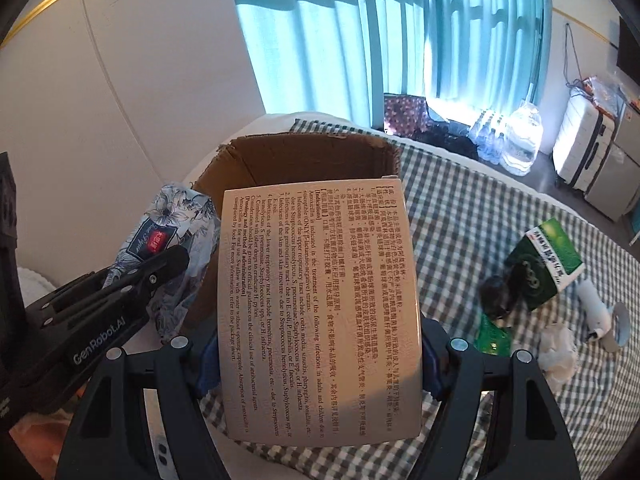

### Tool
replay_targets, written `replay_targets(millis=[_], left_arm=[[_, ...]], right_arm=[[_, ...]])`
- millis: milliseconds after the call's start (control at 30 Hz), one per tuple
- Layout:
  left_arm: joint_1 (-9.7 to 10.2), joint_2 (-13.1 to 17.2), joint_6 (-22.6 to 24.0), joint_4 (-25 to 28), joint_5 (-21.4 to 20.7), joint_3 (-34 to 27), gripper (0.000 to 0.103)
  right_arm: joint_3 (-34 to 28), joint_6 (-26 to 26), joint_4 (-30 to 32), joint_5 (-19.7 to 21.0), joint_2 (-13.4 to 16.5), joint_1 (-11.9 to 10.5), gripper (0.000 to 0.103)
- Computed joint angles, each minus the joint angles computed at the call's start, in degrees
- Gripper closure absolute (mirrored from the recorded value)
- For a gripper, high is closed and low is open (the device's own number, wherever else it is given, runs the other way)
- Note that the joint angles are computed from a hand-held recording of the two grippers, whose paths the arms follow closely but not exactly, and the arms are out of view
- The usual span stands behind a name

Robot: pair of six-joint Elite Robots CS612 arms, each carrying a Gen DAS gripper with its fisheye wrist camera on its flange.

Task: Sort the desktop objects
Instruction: 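Carry the snack pack and medicine box into the cardboard box and release, then move both tools back over the remaining items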

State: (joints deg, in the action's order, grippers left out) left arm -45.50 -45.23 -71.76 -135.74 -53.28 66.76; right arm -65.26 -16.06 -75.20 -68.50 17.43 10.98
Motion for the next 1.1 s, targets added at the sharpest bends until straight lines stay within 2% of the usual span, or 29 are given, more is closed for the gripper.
replay_targets(millis=[33, 67, 100, 167, 200, 267, 333, 400, 567, 700, 833, 1100], left_arm=[[0.15, 0.0, 0.3, 0.3, -0.8, -0.2, 0.066], [0.26, 0.1, -0.5, 1.7, -1.2, -0.5, 0.054], [0.42, 0.1, -2.1, 3.5, -1.6, -0.8, 0.046], [0.61, -0.3, -4.2, 3.0, -2.4, -0.1, 0.018], [0.55, -0.5, -4.8, 2.1, -2.3, 0.5, 0.015], [0.26, -0.8, -6.0, 1.5, -1.8, 1.2, 0.012], [0.0, -0.8, -6.2, 4.0, -1.7, 0.6, 0.01], [-0.54, -0.8, -6.5, 6.5, -1.3, -0.1, 0.008], [-2.16, 0.0, -4.5, 8.1, 0.9, -2.3, 0.0], [-3.33, 1.9, -0.9, 9.2, 1.3, -6.4, 0.0], [-4.59, 3.6, -0.3, 10.3, 2.5, -9.8, 0.0], [-6.7, 9.3, 1.7, 13.6, 2.1, -20.0, 0.0]], right_arm=[[0.7, -0.1, 0.2, 0.6, -0.3, 0.1, 0.028], [1.5, -0.3, 0.4, 1.2, -0.6, 0.1, 0.028], [2.3, -0.2, -0.2, 1.1, -1.0, 0.1, 0.027], [2.8, 0.7, -1.9, -0.7, -1.2, 0.3, 0.021], [2.7, 1.5, -3.0, -1.1, -1.1, 0.2, 0.016], [2.1, 3.3, -4.3, -0.4, -0.7, -0.3, 0.014], [1.5, 4.8, -4.4, 0.0, -0.5, -0.8, 0.014], [0.5, 5.5, -4.1, -1.1, -0.1, -1.2, 0.014], [-3.8, 7.3, -1.4, -4.1, 1.5, -2.8, 0.014], [-7.6, 9.4, 0.9, -5.4, 2.8, -4.8, 0.014], [-11.5, 9.8, 1.2, -8.0, 3.9, -6.7, 0.014], [-19.3, 10.5, 3.6, -8.4, 6.9, -12.0, 0.014]])
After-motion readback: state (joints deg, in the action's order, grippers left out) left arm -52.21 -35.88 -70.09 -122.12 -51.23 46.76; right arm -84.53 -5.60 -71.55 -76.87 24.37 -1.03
